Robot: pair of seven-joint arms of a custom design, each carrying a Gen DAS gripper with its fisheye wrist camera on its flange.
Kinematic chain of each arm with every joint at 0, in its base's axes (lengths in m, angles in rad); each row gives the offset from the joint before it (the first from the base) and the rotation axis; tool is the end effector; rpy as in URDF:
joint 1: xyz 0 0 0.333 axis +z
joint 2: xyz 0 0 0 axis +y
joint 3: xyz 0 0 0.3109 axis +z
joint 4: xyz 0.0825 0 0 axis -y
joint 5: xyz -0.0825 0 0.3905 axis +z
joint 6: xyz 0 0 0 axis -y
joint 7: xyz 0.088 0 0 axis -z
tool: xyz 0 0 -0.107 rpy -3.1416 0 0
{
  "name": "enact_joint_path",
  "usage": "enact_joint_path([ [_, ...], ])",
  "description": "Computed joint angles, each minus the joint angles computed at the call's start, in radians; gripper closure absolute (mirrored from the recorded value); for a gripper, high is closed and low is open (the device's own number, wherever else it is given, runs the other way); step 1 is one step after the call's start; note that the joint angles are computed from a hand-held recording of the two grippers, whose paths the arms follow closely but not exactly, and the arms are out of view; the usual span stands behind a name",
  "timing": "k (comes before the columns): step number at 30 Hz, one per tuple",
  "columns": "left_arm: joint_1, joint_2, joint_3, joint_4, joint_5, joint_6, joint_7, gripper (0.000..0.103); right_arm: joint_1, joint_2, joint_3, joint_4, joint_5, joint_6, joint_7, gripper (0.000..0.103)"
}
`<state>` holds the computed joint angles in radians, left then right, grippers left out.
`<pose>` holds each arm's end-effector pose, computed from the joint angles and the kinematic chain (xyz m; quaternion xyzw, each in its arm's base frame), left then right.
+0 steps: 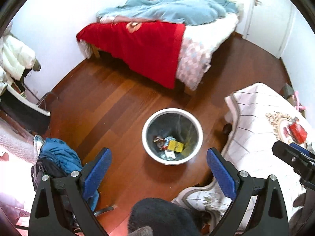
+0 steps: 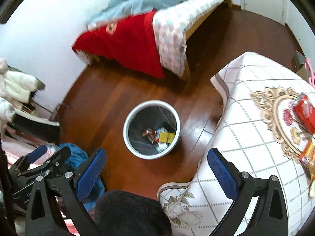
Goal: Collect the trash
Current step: 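Move both tools back over the table, then grasp the orange chip bag with the left tool while the right tool grasps the bread crust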
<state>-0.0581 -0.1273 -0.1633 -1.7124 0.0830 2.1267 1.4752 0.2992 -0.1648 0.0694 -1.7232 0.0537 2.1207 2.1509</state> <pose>0.5508 -0.1268 0.6817 -0.6261 0.7312 -0.1864 0.1966 0.5122 0.2043 0.6967 -0.5991 0.7509 -0.0655 0.2701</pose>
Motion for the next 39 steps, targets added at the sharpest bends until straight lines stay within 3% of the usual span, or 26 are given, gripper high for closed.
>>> enact_joint_path([
  [4, -0.031, -0.054, -0.028, -0.064, -0.018, 0.035, -0.011, 0.004, -0.015, -0.175, -0.008, -0.155, -0.014, 0.022, 0.055, 0.000],
  [7, -0.073, -0.066, -0.059, -0.103, -0.051, 0.046, 0.000, 0.004, -0.034, -0.332, -0.025, -0.281, -0.021, -0.012, 0.109, 0.000],
  [12, -0.170, -0.002, -0.129, -0.108, -0.055, 0.024, 0.014, 0.004, -0.122, -0.572, -0.066, -0.464, -0.085, -0.157, 0.194, 0.000],
  [17, -0.278, 0.145, -0.172, -0.005, 0.000, -0.034, -0.041, 0.004, -0.242, -0.725, -0.150, -0.601, -0.190, -0.285, 0.179, 0.000],
  [19, -0.326, 0.199, -0.177, 0.041, 0.034, -0.058, -0.074, 0.004, -0.278, -0.742, -0.193, -0.646, -0.222, -0.276, 0.138, 0.000],
  [23, -0.408, 0.301, -0.164, 0.144, 0.097, -0.107, -0.101, 0.004, -0.336, -0.715, -0.268, -0.709, -0.262, -0.240, 0.010, 0.014],
  [25, -0.438, 0.331, -0.154, 0.180, 0.114, -0.124, -0.109, 0.004, -0.358, -0.680, -0.284, -0.723, -0.270, -0.214, -0.051, 0.014],
  [29, -0.480, 0.379, -0.140, 0.243, 0.127, -0.150, -0.113, 0.004, -0.391, -0.633, -0.288, -0.743, -0.259, -0.174, -0.141, 0.028],
  [31, -0.496, 0.394, -0.137, 0.257, 0.133, -0.139, -0.103, 0.004, -0.411, -0.638, -0.266, -0.756, -0.271, -0.150, -0.159, 0.041],
  [32, -0.506, 0.399, -0.136, 0.262, 0.143, -0.128, -0.094, 0.004, -0.420, -0.639, -0.251, -0.758, -0.284, -0.149, -0.165, 0.056],
  [33, -0.519, 0.406, -0.136, 0.263, 0.163, -0.110, -0.082, 0.004, -0.431, -0.639, -0.239, -0.761, -0.298, -0.148, -0.164, 0.063],
  [39, -0.554, 0.411, -0.154, 0.246, 0.182, 0.005, 0.104, 0.005, -0.485, -0.692, -0.276, -0.777, -0.257, -0.128, -0.129, 0.069],
])
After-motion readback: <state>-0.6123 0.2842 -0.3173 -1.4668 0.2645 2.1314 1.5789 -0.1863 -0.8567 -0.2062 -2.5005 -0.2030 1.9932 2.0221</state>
